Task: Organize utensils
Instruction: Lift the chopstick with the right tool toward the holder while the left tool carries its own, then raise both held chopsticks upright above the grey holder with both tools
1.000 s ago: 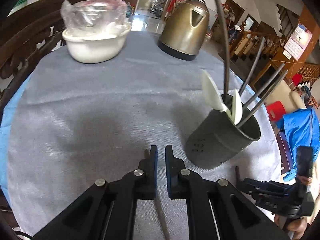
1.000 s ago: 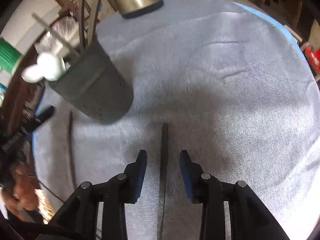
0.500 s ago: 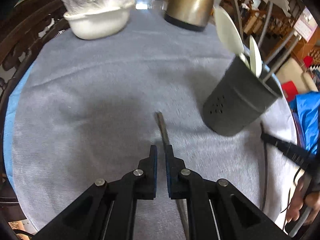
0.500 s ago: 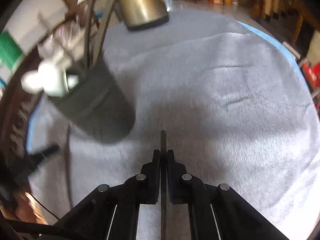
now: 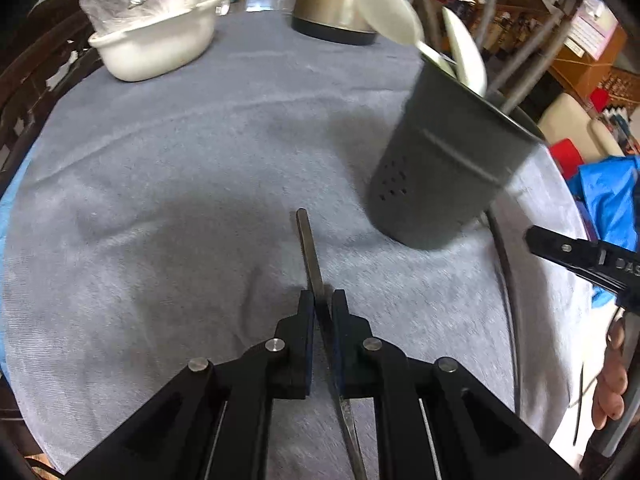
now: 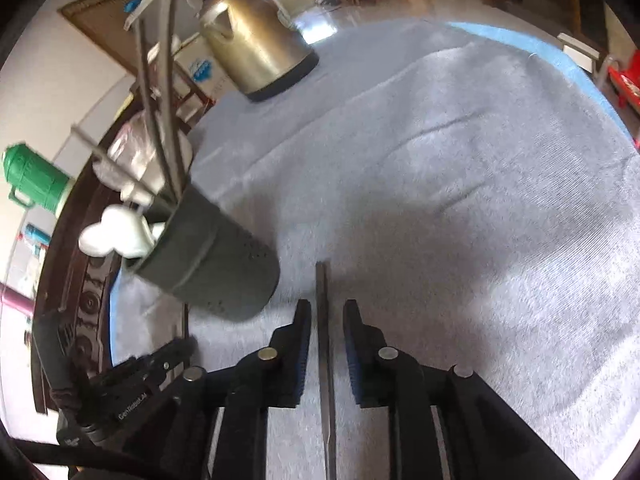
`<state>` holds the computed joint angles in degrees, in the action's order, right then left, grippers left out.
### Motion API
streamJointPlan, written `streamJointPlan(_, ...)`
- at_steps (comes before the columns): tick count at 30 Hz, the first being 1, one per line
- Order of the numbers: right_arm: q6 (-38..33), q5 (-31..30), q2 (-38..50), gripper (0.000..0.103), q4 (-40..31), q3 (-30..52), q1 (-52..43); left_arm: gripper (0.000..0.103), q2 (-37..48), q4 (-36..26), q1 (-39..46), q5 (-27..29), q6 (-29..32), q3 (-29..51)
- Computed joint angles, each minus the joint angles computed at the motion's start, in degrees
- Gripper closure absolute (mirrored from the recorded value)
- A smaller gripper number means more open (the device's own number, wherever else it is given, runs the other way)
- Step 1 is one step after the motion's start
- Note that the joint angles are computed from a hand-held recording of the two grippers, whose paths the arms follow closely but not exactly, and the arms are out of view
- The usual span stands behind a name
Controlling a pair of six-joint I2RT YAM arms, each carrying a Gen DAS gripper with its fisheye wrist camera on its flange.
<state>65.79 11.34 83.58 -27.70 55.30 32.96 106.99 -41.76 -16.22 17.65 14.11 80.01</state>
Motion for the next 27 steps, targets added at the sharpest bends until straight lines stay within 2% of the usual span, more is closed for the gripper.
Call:
streamJointPlan(3,-0.4,0.1,1.5,0.08,-0.8,0.3,1.2,0.095,-0.5,-0.9,0.9,0.8,0.7,-0.3)
streamJointPlan(6,-0.1,-0.9,3.4,0.08,-2.1,1.7,1.0,0.094,-0.4,-4.5,3.3,3.6,1.3,2.3)
streamJointPlan(8,0.3,-0.8,3.2,0.08,-2.9,1.7,1.3,0.08,0.4,-6.5,4.2,5.1,2.0,4.5)
streamJointPlan(9,0.6,-0.8,3.5,0.08,-3.2,2.0,1.3,0.068,1.0,-7.7,4.3,5.3,2.0,5.9)
streamJointPlan(10,0.8,-1.0,4.0,0.08,-3.5,2.4,1.2,0.062,1.2,-7.8,4.2,5.2,1.8,6.3)
streamJointPlan(13,0.7,-2.1,6.7,0.077,-4.9,4.5,0.9,0.062,3.1,-8.3,3.2,3.4,1.1,8.0)
streamJointPlan(17,-0.1,-2.0,9.2,0.076,-6.3,6.4,0.7,0.065,6.1,-7.1,0.8,1.1,-2.9,10.3)
streamJointPlan(19,-0.8,-1.3,10.5,0.076,-7.7,8.0,0.8,0.081,6.4,-6.8,0.4,0.3,-3.2,10.4)
streamJointPlan(22,-4.0,0.3,15.7,0.076,-15.6,15.5,1.9,0.093,6.0,-5.4,-0.1,-1.2,-3.6,9.5)
streamJointPlan(27,-5.5,2.1,22.7,0.079,-25.4,25.2,3.0,0.094,5.4,-4.1,-1.6,-3.7,-4.9,8.5)
